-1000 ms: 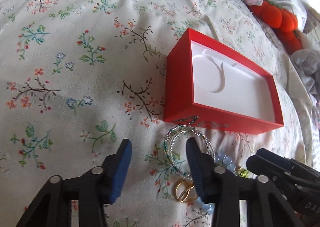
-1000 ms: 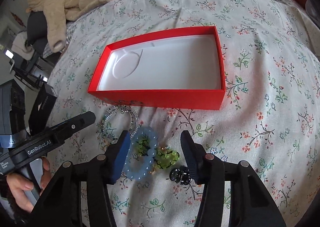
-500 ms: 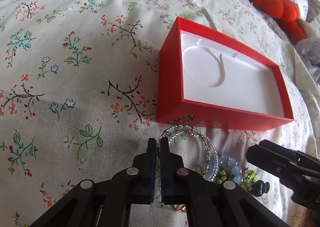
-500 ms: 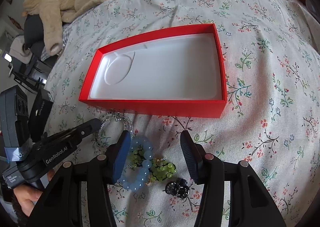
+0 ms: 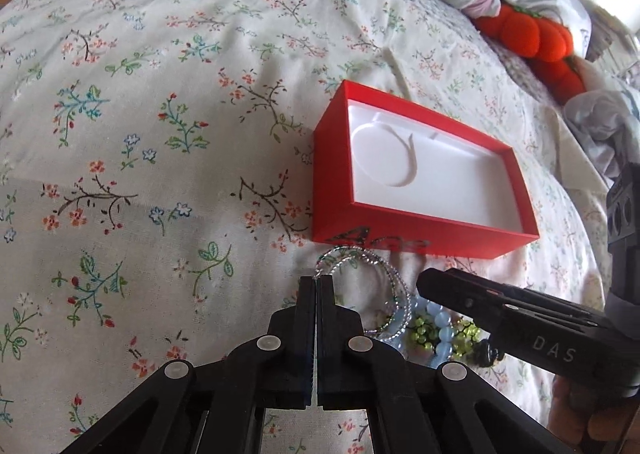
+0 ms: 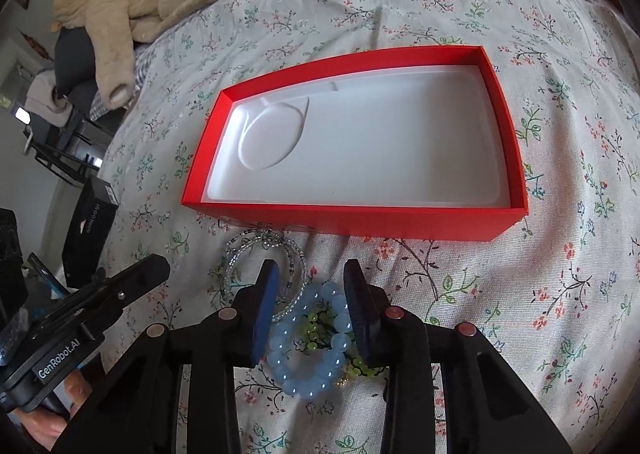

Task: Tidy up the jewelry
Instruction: 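Grasp the thin multicolour beaded bracelet with the left tool while the right tool grasps the silver bracelet, then carry both bracelets into the red Ace box and open both tools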

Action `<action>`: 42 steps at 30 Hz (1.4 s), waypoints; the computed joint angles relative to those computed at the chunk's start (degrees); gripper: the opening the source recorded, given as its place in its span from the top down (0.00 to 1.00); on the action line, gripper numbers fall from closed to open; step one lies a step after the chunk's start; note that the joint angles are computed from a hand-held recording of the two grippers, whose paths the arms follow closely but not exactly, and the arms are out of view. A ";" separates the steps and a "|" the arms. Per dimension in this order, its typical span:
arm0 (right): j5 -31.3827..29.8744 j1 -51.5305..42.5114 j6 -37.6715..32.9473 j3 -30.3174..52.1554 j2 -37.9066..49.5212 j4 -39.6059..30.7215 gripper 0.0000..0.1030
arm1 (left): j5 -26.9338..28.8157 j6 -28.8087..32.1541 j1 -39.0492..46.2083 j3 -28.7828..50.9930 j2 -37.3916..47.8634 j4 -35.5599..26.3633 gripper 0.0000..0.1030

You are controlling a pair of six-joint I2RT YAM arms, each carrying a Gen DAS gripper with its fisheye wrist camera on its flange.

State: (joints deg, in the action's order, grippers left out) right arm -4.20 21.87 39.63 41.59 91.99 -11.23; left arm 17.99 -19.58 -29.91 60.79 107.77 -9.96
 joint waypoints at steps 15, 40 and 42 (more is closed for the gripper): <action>-0.45 -1.59 0.57 -1.53 -0.56 -0.05 0.69 | -0.62 -5.73 -2.11 5.84 10.24 2.11 0.87; -3.22 0.48 -0.74 1.09 7.32 4.44 0.88 | -2.40 -2.58 2.27 -3.15 -1.56 2.48 1.00; -2.60 0.94 -0.61 0.72 7.04 4.69 0.92 | -2.87 -2.61 1.89 -4.04 -2.03 2.83 1.00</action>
State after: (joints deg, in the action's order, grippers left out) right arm -6.80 22.81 39.02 42.31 99.03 -6.54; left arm 15.12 -22.19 -28.02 56.74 105.74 -7.13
